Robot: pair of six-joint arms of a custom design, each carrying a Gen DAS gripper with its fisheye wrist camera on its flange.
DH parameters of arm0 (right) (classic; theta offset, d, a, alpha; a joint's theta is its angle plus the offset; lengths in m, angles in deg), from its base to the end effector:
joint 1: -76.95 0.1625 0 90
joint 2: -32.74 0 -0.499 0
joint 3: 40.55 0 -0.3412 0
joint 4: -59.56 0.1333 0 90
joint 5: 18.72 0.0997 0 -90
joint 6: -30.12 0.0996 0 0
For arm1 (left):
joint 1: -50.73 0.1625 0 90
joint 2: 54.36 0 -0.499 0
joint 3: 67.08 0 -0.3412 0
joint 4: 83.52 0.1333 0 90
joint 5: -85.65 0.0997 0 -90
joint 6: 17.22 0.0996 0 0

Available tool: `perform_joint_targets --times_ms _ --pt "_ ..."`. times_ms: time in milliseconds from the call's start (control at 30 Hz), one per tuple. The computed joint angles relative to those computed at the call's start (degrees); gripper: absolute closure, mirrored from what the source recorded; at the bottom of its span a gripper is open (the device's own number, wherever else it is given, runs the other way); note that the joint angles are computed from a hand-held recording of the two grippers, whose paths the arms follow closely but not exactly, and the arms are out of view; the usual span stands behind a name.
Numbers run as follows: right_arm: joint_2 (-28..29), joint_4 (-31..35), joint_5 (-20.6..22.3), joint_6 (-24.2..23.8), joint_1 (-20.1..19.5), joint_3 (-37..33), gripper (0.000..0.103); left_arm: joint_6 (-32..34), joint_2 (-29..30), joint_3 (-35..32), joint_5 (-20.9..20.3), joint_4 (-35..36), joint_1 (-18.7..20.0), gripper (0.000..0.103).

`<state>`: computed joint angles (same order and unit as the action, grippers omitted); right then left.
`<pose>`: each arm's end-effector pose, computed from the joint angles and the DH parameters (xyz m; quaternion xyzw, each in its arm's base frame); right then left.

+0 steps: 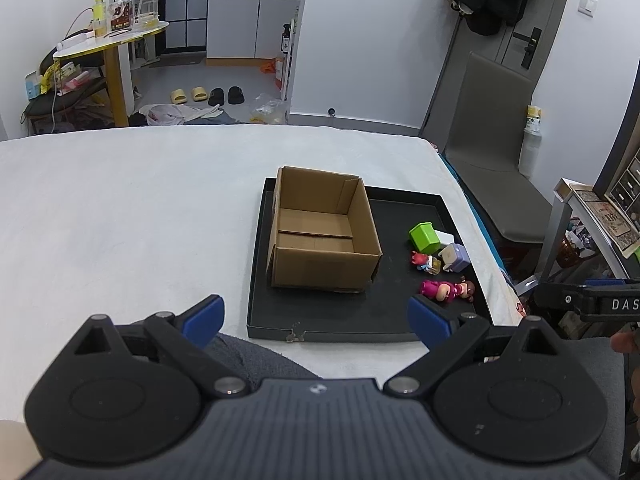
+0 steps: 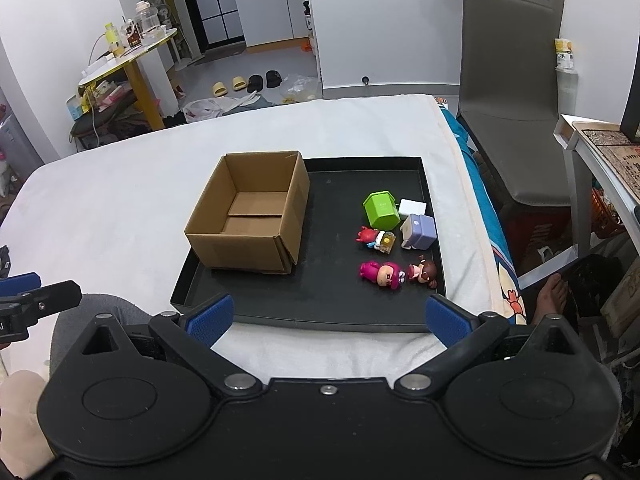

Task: Organize rigid objects

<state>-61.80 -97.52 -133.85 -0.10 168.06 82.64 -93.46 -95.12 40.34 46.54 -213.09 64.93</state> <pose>0.0986 -0.3922 0.4877 0.1799 -0.9068 0.2593 0.2796 -0.5041 -0.3448 0.0737 0.0973 0.8783 -0.3542 0.3061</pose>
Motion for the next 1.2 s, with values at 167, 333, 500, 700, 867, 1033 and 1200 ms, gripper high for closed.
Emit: perform_joint_targets --times_ms 167,333,500,700,867,1033,1200 --pt "0.0 0.0 0.0 0.0 0.0 0.1 0.0 0.4 0.0 0.0 -0.1 -0.3 0.1 0.006" --pt "0.1 -0.3 -0.1 -0.1 0.0 0.1 0.0 0.5 0.0 -0.1 -0.1 -0.4 0.2 0.006" --pt "0.0 0.0 0.2 0.0 -0.2 0.2 0.0 0.4 0.1 -0.2 -0.1 -0.2 0.2 0.006" --pt "-0.2 0.9 1.0 -0.1 -0.5 -0.2 0.0 1.0 0.2 -0.1 -0.4 -0.9 0.3 0.006" --pt "-0.4 0.8 1.0 -0.3 -0.3 -0.1 0.0 1.1 0.3 -0.3 -0.4 -1.0 0.4 0.006" --pt "-0.4 0.9 1.1 -0.3 -0.4 -0.2 0.0 1.2 0.3 -0.1 -0.3 -1.3 0.5 0.006" --pt "-0.4 0.9 0.9 -0.3 -0.3 -0.2 0.0 1.3 0.3 0.0 -0.3 -1.4 0.5 0.006"
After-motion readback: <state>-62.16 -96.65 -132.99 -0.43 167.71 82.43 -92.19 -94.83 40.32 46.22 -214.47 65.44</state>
